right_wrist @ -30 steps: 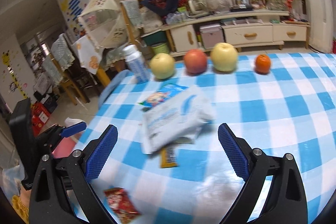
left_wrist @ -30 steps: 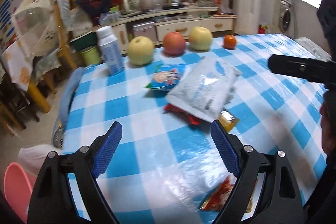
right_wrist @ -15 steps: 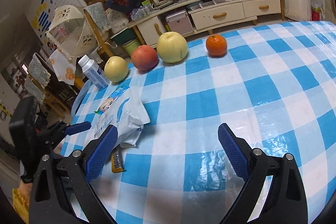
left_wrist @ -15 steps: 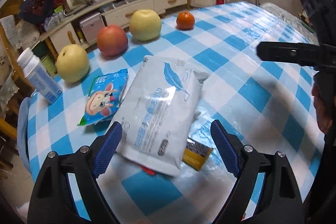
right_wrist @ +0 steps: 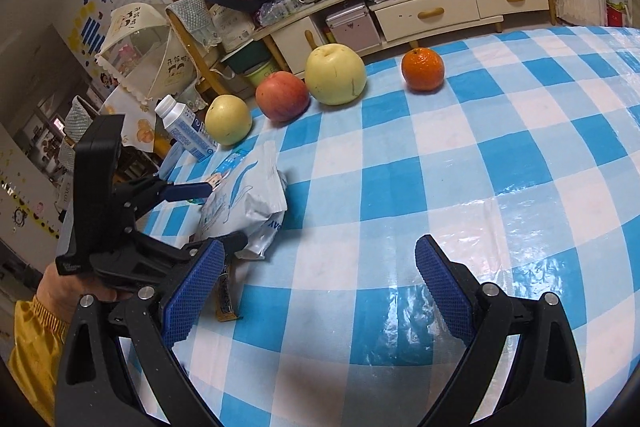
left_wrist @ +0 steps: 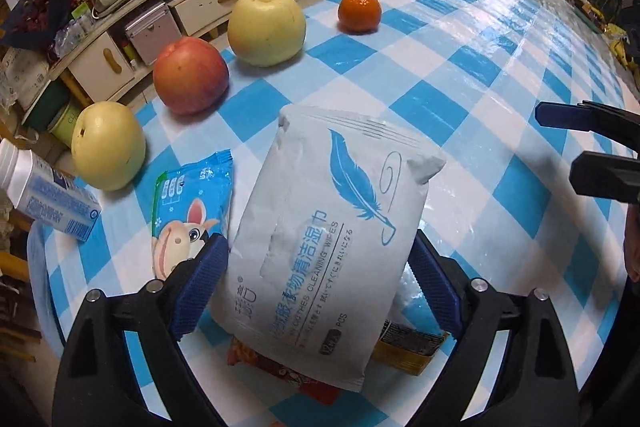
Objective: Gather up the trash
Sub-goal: 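Grasp the white cleaning-wipes pack with the left gripper, then lift the wipes pack with the left gripper while the right grasps the red candy packet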
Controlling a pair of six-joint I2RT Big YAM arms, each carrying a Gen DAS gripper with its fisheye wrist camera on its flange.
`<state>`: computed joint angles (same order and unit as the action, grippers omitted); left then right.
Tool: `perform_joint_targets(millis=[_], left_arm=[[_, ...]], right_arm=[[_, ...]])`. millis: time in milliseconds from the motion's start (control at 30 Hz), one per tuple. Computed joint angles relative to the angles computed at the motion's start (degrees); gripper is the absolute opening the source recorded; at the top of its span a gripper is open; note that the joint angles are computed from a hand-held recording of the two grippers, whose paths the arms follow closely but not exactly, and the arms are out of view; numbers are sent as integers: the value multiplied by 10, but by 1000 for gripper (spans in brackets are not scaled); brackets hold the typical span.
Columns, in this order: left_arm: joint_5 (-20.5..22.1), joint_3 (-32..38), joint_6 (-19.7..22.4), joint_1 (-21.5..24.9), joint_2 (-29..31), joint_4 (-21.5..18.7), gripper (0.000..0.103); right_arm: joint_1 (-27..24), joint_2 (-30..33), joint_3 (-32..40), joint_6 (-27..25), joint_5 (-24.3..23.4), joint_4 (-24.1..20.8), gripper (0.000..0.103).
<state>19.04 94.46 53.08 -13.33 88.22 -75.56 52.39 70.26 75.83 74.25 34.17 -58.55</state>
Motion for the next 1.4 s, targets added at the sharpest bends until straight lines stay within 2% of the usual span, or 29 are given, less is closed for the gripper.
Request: perform_joint_targets(millis=[167,233,333,467,567,767,900,1100,1400], left_arm=[[-31,-4,24,-16,-2,1,91],[-25,7,19,-16,9,-12,91],[-16,22,-3,-16,26,-26,91],[0,21,-46,-15,33,-24,91],[16,9,-75,-9,27,-10,91],[22,-37,-130,-3,-8,34,82],[33,-69,-171,8,-36,60,80],[68,-110,-216,39,-74,72,79],[154,-134,-267,117,-119,85,79]], right_arm=[[-1,1,0,-2,-5,3,95],[-2,3,0,-5,-10,5,95],[-4,8,5,-11,-17,0,95],[-4,18,17,-16,-16,-19,95],[-5,21,19,-14,-16,-29,95],[-12,22,15,-13,-31,-34,95],[-15,39,30,-20,-42,-59,95],[-13,61,48,-44,-41,-78,95],[-22,84,59,-90,-60,-18,95]])
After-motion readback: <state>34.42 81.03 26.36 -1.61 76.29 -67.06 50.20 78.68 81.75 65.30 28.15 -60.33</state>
